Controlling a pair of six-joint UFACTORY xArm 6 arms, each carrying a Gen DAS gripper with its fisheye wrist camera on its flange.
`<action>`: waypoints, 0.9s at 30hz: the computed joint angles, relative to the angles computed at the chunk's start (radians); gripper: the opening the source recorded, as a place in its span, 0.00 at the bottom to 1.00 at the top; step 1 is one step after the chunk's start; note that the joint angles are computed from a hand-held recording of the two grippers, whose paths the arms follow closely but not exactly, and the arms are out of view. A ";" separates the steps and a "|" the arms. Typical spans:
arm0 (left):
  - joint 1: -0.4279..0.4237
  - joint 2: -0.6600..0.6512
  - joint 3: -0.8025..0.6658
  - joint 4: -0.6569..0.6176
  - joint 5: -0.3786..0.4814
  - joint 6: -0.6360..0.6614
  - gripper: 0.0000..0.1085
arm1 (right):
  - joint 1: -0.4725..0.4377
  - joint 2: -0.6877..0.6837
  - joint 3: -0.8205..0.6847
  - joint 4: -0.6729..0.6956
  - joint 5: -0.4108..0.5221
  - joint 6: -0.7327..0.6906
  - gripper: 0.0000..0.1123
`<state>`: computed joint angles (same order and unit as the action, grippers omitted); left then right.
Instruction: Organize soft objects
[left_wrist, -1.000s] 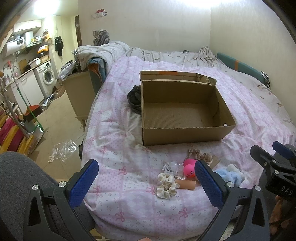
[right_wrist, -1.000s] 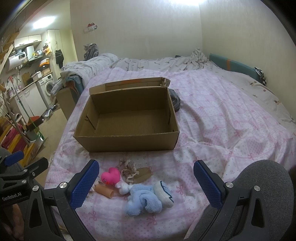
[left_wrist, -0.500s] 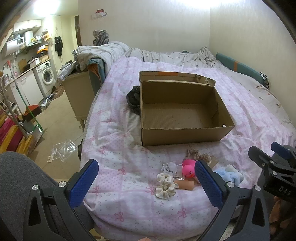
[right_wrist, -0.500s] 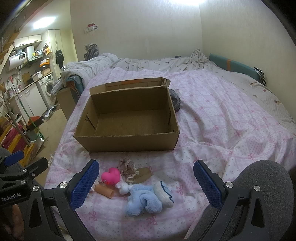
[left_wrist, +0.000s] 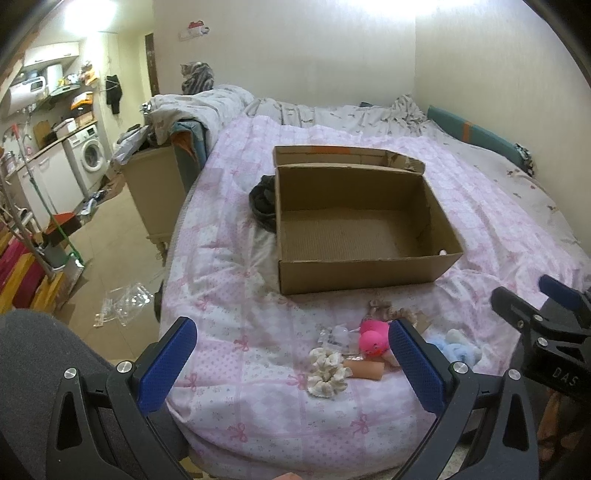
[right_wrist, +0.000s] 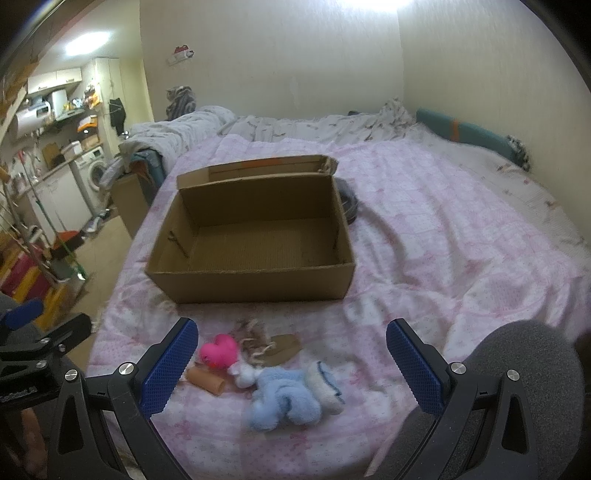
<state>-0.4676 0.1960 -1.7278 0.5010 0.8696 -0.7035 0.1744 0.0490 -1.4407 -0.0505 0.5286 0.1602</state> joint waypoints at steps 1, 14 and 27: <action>0.001 0.011 -0.022 -0.017 0.014 0.015 0.95 | 0.010 0.007 -0.021 -0.001 0.013 -0.009 0.92; 0.042 0.168 -0.322 -0.128 0.188 0.094 0.95 | -0.058 0.201 -0.404 0.218 0.342 -0.203 0.92; 0.090 0.398 -0.613 -0.218 0.360 0.185 0.95 | -0.137 0.574 -0.949 0.344 0.906 -0.158 0.92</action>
<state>-0.3776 0.5938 -2.3405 0.2833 1.2298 -0.5189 0.0371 0.6232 -2.3901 0.2933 1.4345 0.0021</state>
